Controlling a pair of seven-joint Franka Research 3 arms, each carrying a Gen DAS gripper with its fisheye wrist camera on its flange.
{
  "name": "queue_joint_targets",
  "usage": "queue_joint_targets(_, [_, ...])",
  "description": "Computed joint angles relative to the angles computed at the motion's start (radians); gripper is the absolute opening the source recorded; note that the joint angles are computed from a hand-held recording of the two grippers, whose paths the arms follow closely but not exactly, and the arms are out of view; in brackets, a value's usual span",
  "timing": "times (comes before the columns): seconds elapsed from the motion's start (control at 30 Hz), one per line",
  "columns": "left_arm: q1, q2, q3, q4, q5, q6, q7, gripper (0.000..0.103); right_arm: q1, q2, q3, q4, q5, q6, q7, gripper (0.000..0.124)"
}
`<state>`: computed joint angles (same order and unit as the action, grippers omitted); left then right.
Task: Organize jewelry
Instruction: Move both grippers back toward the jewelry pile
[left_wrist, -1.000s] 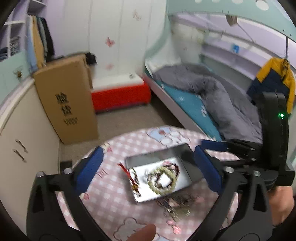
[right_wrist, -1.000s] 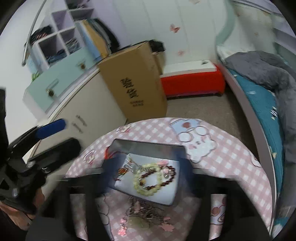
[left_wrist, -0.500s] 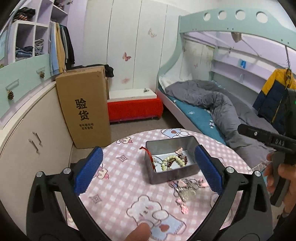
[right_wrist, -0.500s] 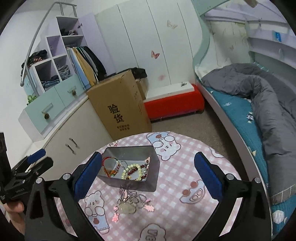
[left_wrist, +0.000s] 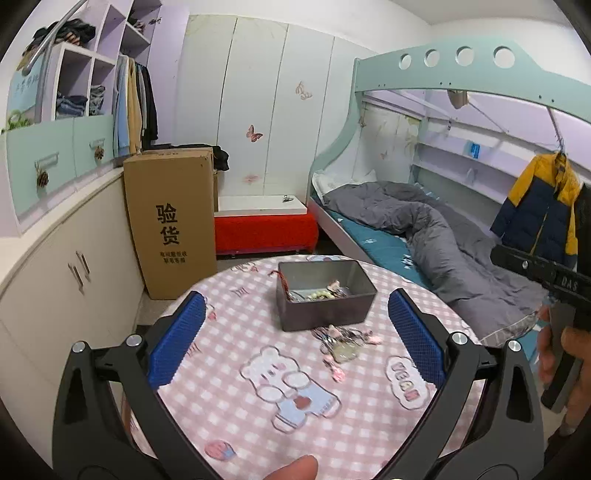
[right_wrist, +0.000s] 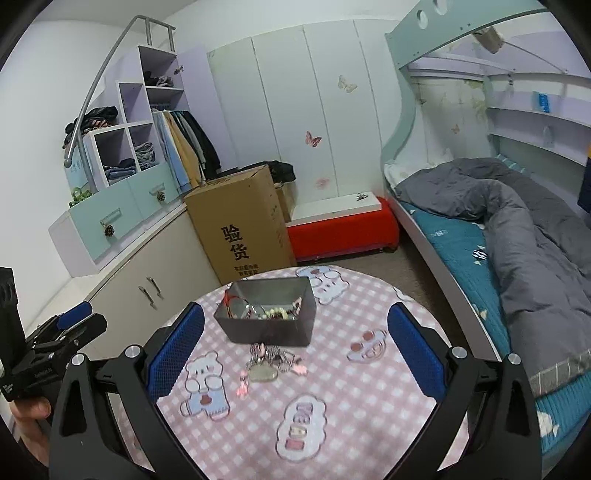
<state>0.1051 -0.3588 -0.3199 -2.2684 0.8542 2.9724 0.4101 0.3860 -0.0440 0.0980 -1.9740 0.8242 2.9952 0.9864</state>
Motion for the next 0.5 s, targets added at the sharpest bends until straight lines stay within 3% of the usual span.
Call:
queue_joint_targets(0.13, [0.025,-0.037,-0.033,-0.044,0.029,0.014,-0.074,0.097,0.029,-0.062,-0.003,-0.09,0.064,0.06,-0.047,0.096])
queue_joint_targets(0.27, [0.032,-0.053,-0.046,-0.091,0.028,0.048,-0.11,0.097,0.051,-0.091,-0.004,-0.155,0.022,0.095,-0.026,0.096])
queue_joint_targets(0.5, [-0.027,0.028,-0.042,-0.064,0.005,-0.03,-0.029,0.097,0.061,-0.064,-0.021,-0.169,-0.025,0.078,0.027,0.096])
